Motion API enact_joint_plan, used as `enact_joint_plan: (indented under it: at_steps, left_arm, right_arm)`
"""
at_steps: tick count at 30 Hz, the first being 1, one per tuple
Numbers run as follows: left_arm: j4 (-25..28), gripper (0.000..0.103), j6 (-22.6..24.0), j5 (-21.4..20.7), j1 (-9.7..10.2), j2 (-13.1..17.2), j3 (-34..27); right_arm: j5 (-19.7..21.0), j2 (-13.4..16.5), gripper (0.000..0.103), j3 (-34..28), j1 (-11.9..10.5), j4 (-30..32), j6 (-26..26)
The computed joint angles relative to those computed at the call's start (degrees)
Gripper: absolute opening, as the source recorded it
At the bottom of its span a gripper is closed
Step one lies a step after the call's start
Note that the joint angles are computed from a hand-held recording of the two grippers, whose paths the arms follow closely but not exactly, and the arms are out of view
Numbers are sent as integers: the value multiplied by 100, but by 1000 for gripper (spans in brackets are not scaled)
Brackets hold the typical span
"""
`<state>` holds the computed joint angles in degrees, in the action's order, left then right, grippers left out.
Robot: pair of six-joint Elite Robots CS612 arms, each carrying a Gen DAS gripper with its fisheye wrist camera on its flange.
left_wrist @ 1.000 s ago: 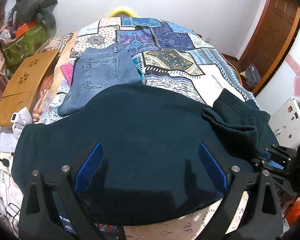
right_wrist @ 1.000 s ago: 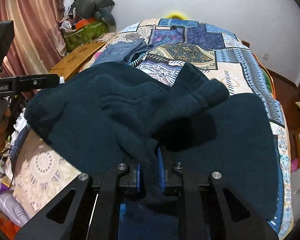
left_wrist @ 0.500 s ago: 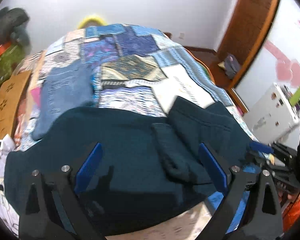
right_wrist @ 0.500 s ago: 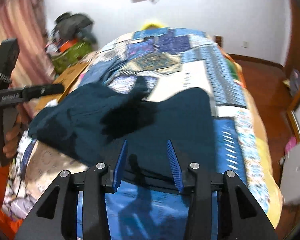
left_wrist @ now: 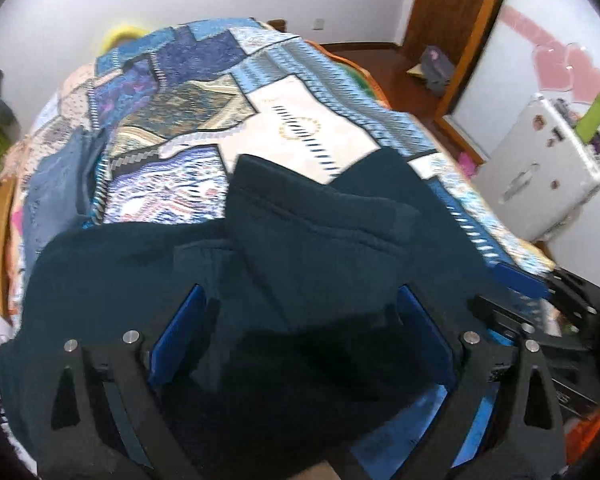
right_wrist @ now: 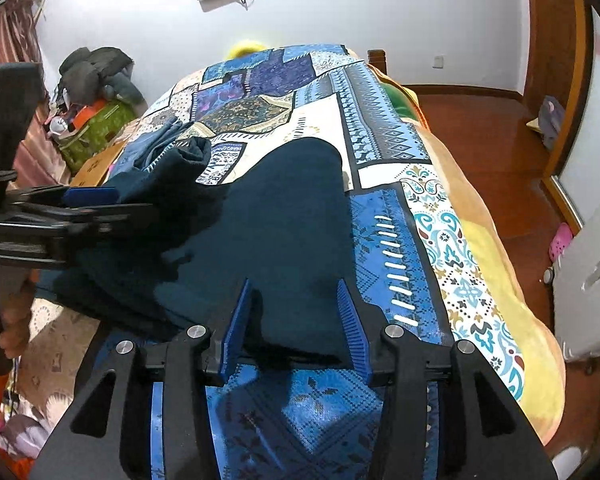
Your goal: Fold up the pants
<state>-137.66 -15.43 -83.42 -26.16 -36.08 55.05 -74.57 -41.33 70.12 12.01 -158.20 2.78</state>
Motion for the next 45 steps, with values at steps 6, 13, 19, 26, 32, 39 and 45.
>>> enact_joint_plan:
  at_steps: [6,13,19,26,32,39,45]
  left_arm:
    - [-374,97,-410,59,121,-264,471]
    - [-484,97,-764,423,222,-712,1239]
    - [-752,97,-906,269,309,-857,1442]
    - [-811,97,-475,75,347,-579,817]
    - [-307,97,-79,-20,356,-152,31]
    - [675,97,18,361,323,213,-451]
    - [700,98,119,275,309,166,-168]
  right_arm:
    - [80,-2,46,30,-35,14,74]
    - [49,-24,47,4,-27,122,12]
    - [194,-12,47,-177,-41,232,-88]
    - [221,275,47,-851,23,284,-395]
    - [336,719,48,-1739,85,1063,-652]
    - [351,1107,51,-2408,130,2310,-850]
    - [11,895,53,-1929,209,2178,-1428]
